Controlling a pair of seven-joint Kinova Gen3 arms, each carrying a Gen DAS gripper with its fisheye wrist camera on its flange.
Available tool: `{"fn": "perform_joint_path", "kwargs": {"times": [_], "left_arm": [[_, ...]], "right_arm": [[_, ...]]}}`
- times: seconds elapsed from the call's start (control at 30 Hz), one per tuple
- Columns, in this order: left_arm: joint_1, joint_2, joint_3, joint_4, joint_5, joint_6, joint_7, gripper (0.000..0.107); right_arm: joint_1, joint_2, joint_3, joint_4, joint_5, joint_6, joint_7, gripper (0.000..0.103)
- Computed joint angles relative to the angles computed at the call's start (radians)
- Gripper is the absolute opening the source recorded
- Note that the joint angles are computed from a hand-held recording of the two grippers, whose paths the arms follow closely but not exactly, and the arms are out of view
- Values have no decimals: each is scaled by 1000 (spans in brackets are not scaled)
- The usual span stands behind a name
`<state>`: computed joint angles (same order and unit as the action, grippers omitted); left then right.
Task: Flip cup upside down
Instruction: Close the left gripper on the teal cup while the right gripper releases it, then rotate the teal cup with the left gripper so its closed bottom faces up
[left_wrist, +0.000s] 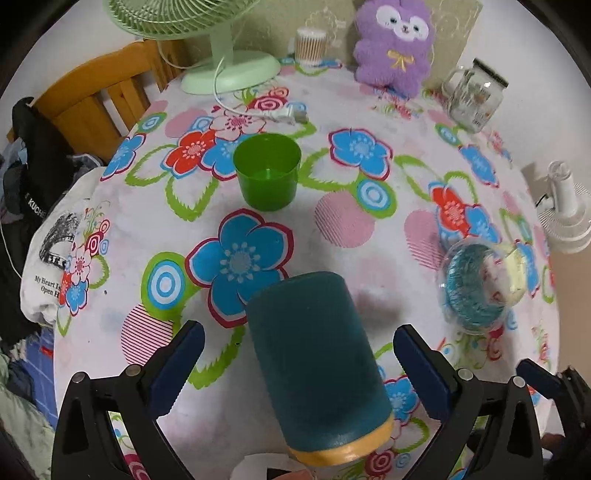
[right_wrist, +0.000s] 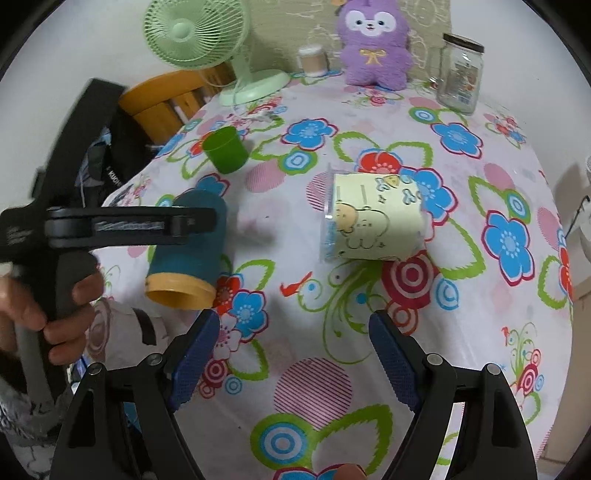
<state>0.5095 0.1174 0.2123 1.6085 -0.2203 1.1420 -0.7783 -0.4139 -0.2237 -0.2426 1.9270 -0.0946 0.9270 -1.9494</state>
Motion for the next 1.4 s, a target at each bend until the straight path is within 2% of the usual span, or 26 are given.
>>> {"fn": "perform_joint_path", "kwargs": {"times": [0.23, 0.4, 0.6, 0.9, 0.97, 1.13, 1.4], "left_arm": [[-32, 52, -21, -34, 77, 38, -29, 103], [-72, 75, -35, -38, 168, 49, -71, 90], [-93, 83, -34, -34, 231, 43, -132, 75], [-119, 20, -42, 18, 280, -2, -159, 73], [-122, -19, -39, 31, 268, -8, -158, 72], [-89, -94, -3, 39, 162, -8, -92, 71], [-70, -114, 29, 11, 81, -3, -36, 68]], "right_arm": [[-10, 2, 8, 12, -22, -15, 32, 85], [-6, 3, 11, 18, -27, -20, 37, 85], [-3, 4, 17, 25, -39, -26, 47, 85], [-5, 5, 10, 22, -40, -27, 40, 85], [-8, 7, 2, 19, -35, -27, 32, 85], [-24, 13, -16, 7, -24, -27, 19, 85], [-50, 13, -45, -17, 10, -13, -18, 85]]}}
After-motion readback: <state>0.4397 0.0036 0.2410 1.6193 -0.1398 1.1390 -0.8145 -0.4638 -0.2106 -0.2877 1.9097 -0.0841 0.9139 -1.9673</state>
